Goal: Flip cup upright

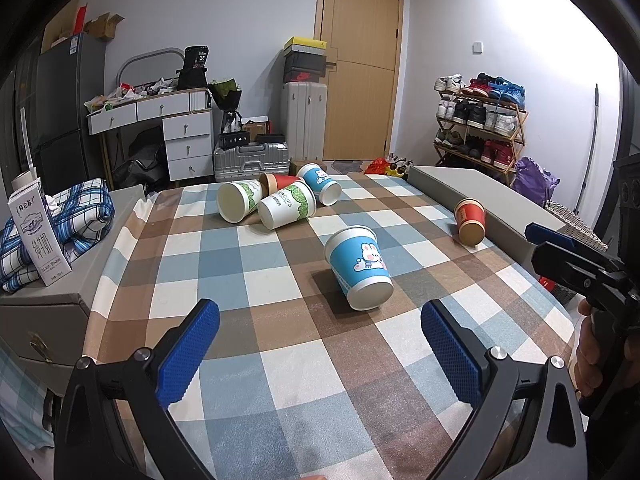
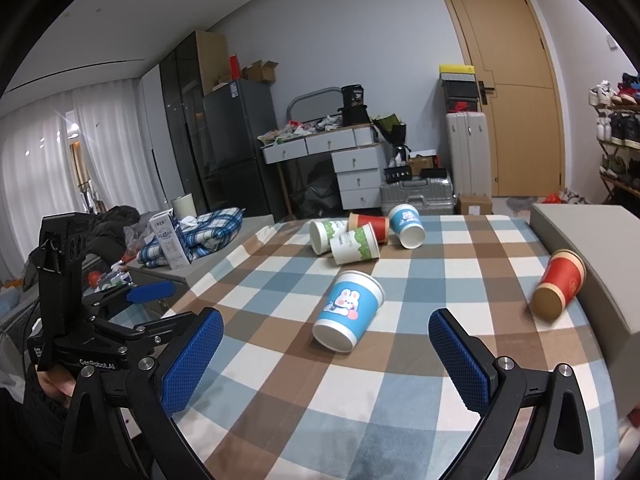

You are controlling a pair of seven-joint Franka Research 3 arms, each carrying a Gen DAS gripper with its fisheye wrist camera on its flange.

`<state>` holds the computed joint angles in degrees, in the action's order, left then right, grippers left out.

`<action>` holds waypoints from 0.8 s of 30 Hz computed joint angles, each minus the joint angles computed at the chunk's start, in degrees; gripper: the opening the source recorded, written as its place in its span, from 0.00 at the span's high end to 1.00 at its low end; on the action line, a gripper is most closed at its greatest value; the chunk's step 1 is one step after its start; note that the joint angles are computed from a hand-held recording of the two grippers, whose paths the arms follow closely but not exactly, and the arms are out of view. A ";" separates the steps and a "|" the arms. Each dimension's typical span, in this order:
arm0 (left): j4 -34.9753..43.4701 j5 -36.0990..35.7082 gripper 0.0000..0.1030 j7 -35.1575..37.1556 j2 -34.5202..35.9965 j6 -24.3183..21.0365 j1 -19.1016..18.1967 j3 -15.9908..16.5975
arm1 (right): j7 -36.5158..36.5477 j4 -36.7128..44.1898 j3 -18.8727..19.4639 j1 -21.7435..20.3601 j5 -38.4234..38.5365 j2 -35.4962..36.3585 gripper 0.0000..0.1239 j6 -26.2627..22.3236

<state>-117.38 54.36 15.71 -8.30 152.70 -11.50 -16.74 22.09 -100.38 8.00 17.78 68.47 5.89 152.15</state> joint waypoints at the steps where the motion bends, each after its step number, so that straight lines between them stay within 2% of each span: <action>1: -0.02 0.06 0.04 -0.08 0.03 0.02 0.00 -0.01 | -0.27 0.01 0.02 -0.03 0.26 0.01 0.17 0.01; 15: 0.85 -2.16 0.04 1.07 1.04 -0.15 -0.45 0.25 | 2.01 1.19 0.12 -0.63 -0.08 1.40 0.17 0.64; 24: 2.59 -4.49 0.04 3.79 4.17 1.06 -1.33 1.15 | 7.53 2.47 0.05 -0.82 -6.78 3.17 0.17 0.19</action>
